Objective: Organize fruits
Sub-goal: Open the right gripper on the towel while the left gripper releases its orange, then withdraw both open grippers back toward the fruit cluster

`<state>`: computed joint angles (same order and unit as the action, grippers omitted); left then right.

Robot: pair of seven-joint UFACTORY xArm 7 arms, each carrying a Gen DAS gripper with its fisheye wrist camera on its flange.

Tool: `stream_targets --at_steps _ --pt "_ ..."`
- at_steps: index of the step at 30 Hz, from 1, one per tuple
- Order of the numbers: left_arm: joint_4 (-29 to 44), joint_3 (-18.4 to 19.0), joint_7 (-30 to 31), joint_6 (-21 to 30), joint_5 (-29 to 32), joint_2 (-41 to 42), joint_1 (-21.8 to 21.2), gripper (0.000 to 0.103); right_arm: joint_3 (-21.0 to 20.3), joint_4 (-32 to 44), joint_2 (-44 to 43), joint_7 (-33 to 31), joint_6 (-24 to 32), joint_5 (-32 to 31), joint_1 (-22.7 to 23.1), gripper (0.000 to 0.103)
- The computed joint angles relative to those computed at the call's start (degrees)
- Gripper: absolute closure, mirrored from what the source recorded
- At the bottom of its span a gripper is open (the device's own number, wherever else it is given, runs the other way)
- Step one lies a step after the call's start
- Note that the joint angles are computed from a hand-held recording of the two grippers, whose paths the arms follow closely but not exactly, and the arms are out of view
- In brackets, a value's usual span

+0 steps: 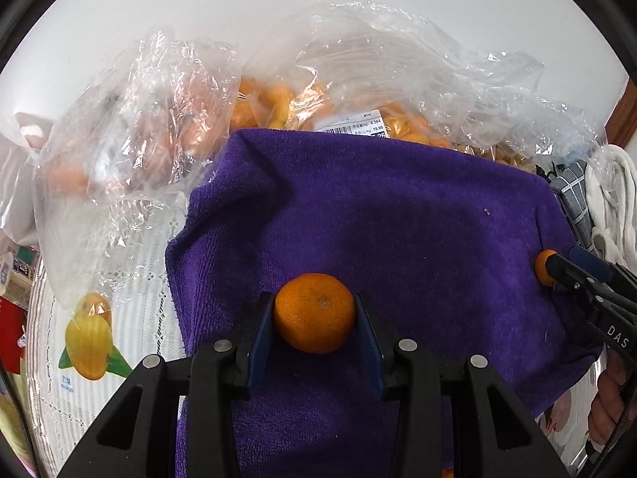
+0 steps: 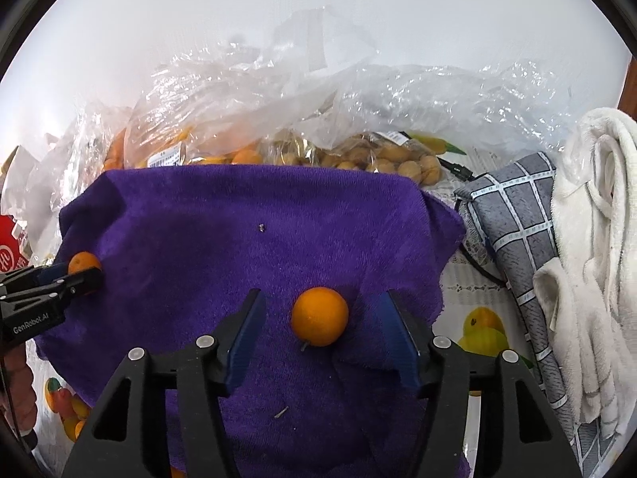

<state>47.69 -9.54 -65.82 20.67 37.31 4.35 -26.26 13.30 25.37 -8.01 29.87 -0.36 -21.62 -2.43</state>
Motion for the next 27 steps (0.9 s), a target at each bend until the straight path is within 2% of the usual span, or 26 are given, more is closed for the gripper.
stream_targets --at_steps 4,8,10,13,17,20,22,27 --pt "0.0 -0.2 1.2 0.1 -1.8 0.0 0.1 0.064 -0.9 -0.6 -0.6 -0.8 -0.5 1.7 1.3 0.043" --pt "-0.8 0.0 0.4 -0.8 -0.5 -1.1 0.1 0.05 -0.1 -1.1 -1.5 -0.9 -0.7 2.6 0.7 0.043" --pt "-1.4 -0.1 -0.8 -2.0 0.7 -2.0 0.4 0.05 0.5 -1.5 -2.2 -0.8 -1.0 3.0 0.1 0.043" --pt "-2.1 -0.5 -2.6 -2.7 2.6 -3.4 0.9 0.049 7.1 -2.2 -4.1 2.6 -2.2 0.5 -6.8 0.043" --pt "-3.0 -1.7 -6.4 -2.4 6.4 -6.3 2.3 0.049 10.8 -3.8 -8.4 2.9 -3.8 1.9 -10.3 0.043" --pt "-3.9 -2.7 -6.3 -3.2 6.1 -8.2 3.7 0.049 7.7 -5.3 -11.9 1.3 -3.3 5.3 -6.8 0.043" --pt "-4.6 -3.6 -7.0 -4.0 6.6 -9.5 4.5 0.05 3.5 -6.2 -14.1 -0.2 -1.2 7.8 -2.2 0.043" --pt "-3.8 -5.9 -2.7 -3.1 1.9 -11.5 4.4 0.05 -2.9 -9.8 -21.6 -3.2 4.6 12.5 5.7 0.043"
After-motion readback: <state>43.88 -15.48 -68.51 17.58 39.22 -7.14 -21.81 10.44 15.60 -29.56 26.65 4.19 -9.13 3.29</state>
